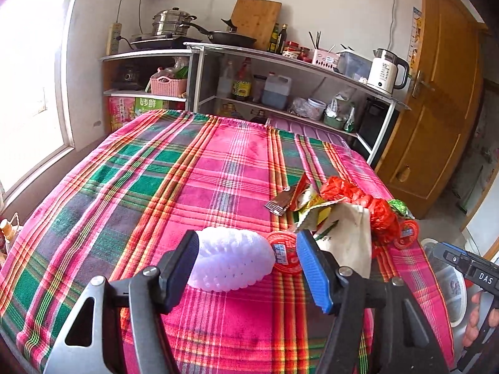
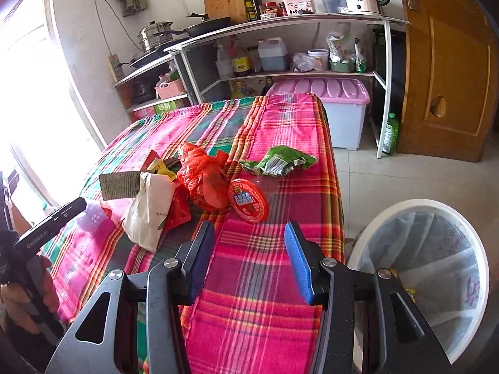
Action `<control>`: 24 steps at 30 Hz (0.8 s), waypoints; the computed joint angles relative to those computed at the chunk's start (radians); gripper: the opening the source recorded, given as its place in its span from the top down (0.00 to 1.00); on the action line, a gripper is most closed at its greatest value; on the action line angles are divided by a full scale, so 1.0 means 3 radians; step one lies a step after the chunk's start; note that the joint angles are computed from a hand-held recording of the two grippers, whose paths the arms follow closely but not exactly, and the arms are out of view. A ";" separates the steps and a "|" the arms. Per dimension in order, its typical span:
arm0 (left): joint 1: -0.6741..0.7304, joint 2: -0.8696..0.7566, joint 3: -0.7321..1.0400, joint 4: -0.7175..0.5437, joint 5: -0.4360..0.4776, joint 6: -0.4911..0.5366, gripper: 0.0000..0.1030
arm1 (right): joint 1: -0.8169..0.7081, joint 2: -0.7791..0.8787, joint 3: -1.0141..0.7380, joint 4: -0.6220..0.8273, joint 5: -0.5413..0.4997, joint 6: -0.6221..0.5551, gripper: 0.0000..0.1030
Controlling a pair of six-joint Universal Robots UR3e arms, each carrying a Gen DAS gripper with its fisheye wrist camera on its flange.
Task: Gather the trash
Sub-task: 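Move both tools back over the table toward the white foam net, then grasp the white foam net with the left tool while the right tool grasps the red-lidded cup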
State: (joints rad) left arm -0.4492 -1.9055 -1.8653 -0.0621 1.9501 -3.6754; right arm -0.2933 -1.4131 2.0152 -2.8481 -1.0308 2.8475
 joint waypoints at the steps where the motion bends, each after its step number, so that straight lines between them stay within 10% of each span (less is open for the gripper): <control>1: 0.0021 -0.0013 0.0005 -0.0023 0.0011 -0.0020 0.35 | 0.0036 0.0067 -0.0081 0.0008 -0.0016 0.0017 0.50; 24: 0.0292 0.0079 -0.0075 -0.0114 0.0025 0.0024 0.27 | 0.0415 0.1009 -0.1122 0.0208 -0.0410 0.0117 0.45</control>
